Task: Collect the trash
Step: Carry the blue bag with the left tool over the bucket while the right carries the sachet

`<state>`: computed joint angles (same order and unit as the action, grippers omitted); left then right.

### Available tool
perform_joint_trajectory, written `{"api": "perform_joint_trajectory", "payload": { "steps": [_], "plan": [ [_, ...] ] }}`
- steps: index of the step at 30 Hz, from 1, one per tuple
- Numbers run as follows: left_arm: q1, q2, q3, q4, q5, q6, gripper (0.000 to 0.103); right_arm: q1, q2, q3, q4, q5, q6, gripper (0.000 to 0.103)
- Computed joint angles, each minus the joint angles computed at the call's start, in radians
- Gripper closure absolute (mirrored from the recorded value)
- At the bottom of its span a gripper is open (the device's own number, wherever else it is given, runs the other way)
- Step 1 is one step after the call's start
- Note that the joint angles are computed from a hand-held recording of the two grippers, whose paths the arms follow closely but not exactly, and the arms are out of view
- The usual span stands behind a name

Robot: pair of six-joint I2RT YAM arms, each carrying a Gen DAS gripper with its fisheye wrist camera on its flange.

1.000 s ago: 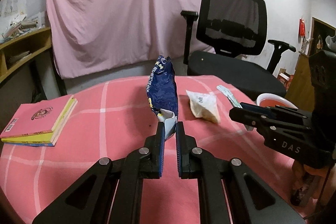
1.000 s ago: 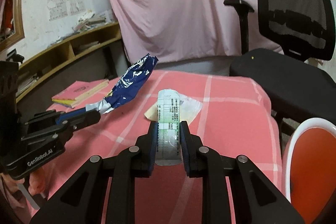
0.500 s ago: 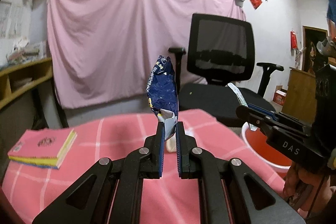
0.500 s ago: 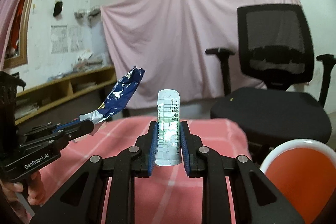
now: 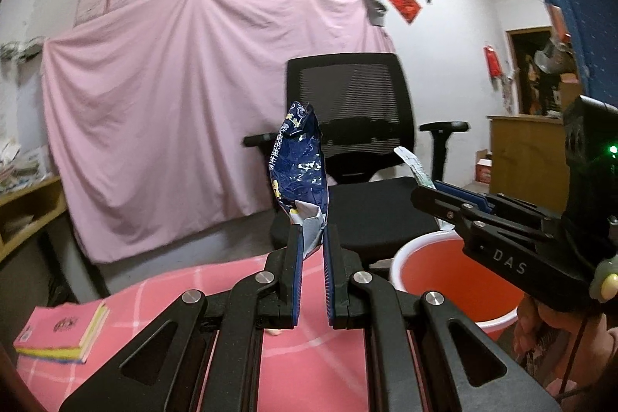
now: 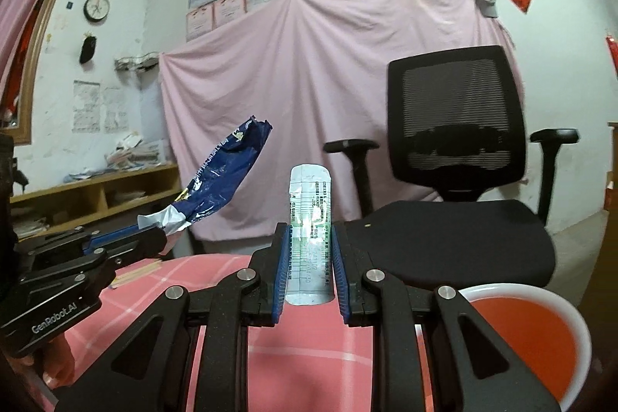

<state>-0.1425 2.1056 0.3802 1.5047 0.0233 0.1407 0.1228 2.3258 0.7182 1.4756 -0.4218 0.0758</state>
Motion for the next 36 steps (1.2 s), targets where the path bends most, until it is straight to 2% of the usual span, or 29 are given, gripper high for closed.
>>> {"api": "perform_joint_trajectory", "payload": {
  "steps": [2, 8, 12, 22, 28, 36],
  "plan": [
    [-0.040, -0.001, 0.018, -0.025, -0.011, 0.008, 0.095, -0.035, 0.000, -0.003, 0.000, -0.008, 0.012, 0.084],
    [-0.146, -0.010, 0.149, -0.238, -0.020, -0.019, 0.095, -0.126, -0.004, 0.007, -0.056, -0.021, 0.053, 0.083],
    [-0.202, 0.003, 0.225, -0.322, -0.023, -0.043, 0.095, -0.174, -0.007, 0.023, -0.111, -0.021, 0.077, 0.083],
    [-0.246, 0.040, 0.345, -0.457, -0.003, -0.065, 0.095, -0.229, -0.005, 0.072, -0.246, -0.009, 0.094, 0.083],
    [-0.227, 0.041, 0.402, -0.570, 0.058, -0.110, 0.095, -0.240, -0.006, 0.096, -0.315, -0.004, 0.094, 0.083],
    [-0.219, 0.045, 0.441, -0.641, 0.100, -0.161, 0.095, -0.252, -0.001, 0.123, -0.382, -0.004, 0.100, 0.083]
  ]
}}
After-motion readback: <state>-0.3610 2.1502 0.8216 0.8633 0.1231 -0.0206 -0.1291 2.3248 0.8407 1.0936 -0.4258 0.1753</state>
